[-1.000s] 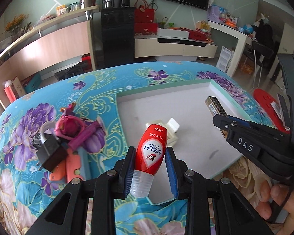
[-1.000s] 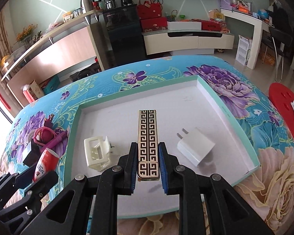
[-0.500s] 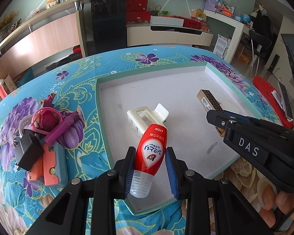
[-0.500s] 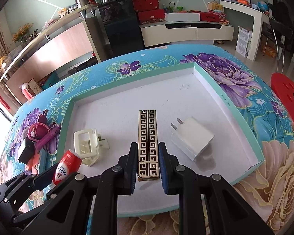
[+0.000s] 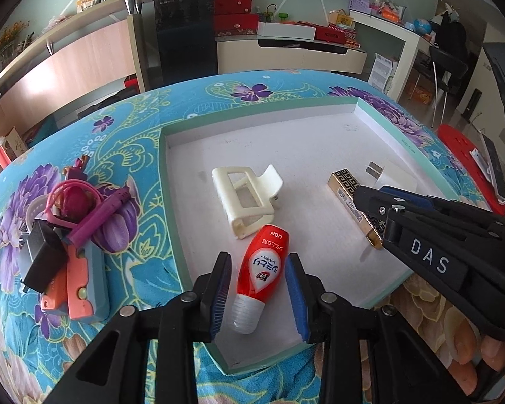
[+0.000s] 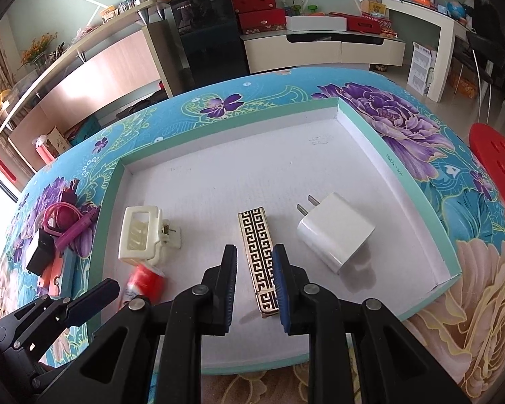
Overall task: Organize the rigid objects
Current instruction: 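Place the patterned bar in the tray with the right gripper while the left places the tube, then move both grippers back from the tray toward the remaining pile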
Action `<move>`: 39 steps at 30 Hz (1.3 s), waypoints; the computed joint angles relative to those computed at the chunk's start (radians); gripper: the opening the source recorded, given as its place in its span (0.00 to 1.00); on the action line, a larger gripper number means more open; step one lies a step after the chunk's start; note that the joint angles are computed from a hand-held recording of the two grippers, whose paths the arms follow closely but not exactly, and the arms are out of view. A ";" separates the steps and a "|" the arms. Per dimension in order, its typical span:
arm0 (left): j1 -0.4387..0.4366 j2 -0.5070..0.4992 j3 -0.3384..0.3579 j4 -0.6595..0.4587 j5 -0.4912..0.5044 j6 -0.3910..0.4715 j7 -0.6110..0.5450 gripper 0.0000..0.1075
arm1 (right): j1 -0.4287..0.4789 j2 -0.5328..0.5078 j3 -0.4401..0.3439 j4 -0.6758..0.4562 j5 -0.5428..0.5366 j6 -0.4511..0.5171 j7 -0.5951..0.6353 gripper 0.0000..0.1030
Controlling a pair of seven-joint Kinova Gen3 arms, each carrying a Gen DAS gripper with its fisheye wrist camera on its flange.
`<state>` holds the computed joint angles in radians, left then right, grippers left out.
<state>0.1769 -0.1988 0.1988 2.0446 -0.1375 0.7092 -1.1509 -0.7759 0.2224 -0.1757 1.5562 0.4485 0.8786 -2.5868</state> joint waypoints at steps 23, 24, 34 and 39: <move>-0.239 -0.077 0.080 0.006 -0.265 0.162 0.453 0.96 | -0.016 0.010 0.001 -0.012 0.027 -0.036 0.003 0.57; -0.233 -0.066 0.075 0.001 -0.272 0.177 0.467 0.96 | -0.015 0.009 0.002 -0.010 0.023 -0.042 0.004 0.58; -0.164 -0.025 0.026 -0.074 -0.343 0.297 0.563 0.96 | -0.023 0.012 0.011 -0.006 0.042 -0.063 -0.023 0.74; -0.155 -0.026 0.010 -0.095 -0.370 0.310 0.590 0.96 | -0.034 0.018 0.014 -0.014 0.058 -0.049 -0.032 0.90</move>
